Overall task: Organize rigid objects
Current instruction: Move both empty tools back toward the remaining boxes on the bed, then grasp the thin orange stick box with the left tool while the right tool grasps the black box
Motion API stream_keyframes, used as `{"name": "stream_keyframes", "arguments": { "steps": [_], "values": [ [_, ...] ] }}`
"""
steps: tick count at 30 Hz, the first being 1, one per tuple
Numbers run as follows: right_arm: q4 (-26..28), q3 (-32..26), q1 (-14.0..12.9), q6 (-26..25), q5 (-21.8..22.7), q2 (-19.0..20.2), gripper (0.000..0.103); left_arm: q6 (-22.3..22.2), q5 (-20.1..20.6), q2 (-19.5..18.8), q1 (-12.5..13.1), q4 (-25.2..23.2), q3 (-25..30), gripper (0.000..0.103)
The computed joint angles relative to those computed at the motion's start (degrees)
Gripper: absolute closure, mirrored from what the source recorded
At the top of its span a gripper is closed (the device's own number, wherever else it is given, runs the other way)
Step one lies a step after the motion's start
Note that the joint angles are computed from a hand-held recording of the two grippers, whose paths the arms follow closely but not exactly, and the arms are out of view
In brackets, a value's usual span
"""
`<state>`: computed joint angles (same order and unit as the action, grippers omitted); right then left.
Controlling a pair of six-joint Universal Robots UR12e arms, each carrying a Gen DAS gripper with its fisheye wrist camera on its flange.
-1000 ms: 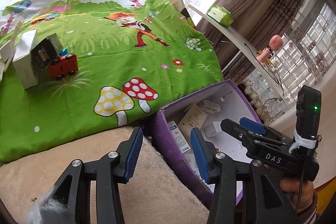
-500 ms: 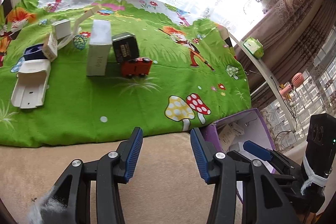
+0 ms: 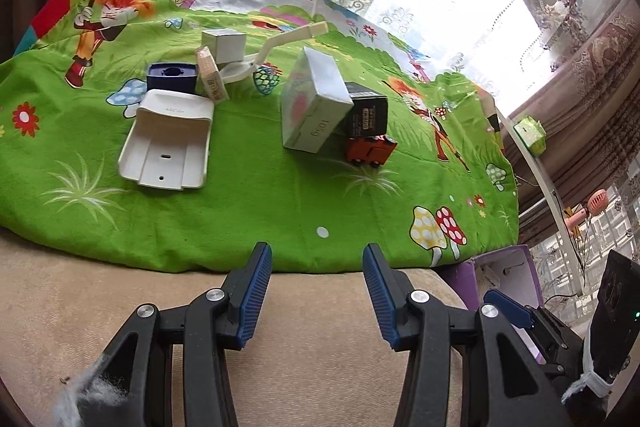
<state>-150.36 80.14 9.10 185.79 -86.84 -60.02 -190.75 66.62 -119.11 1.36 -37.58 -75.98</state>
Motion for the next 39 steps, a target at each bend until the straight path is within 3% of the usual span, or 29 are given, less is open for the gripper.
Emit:
{"name": "stream_keyframes", "arguments": {
  "steps": [11, 22, 29, 39],
  "values": [
    [1.8, -1.0, 0.2, -0.2, -0.6, 0.7, 0.015, -4.3, 2.7, -0.8, 2.2, 2.6, 0.9, 0.054],
    [3.5, -3.7, 0.4, -1.0, -0.2, 2.3, 0.015, -5.2, 3.8, -5.8, 2.7, 3.2, 9.2, 0.054],
    [3.8, -5.4, 0.3, -0.6, 0.1, 3.3, 0.015, -7.6, 3.8, -9.7, 2.4, -0.3, 15.5, 0.054],
    [3.3, -9.4, 0.4, -1.2, -0.3, 5.4, 0.015, -7.5, 6.3, -13.3, 1.7, -7.4, 21.9, 0.054]
  ]
}}
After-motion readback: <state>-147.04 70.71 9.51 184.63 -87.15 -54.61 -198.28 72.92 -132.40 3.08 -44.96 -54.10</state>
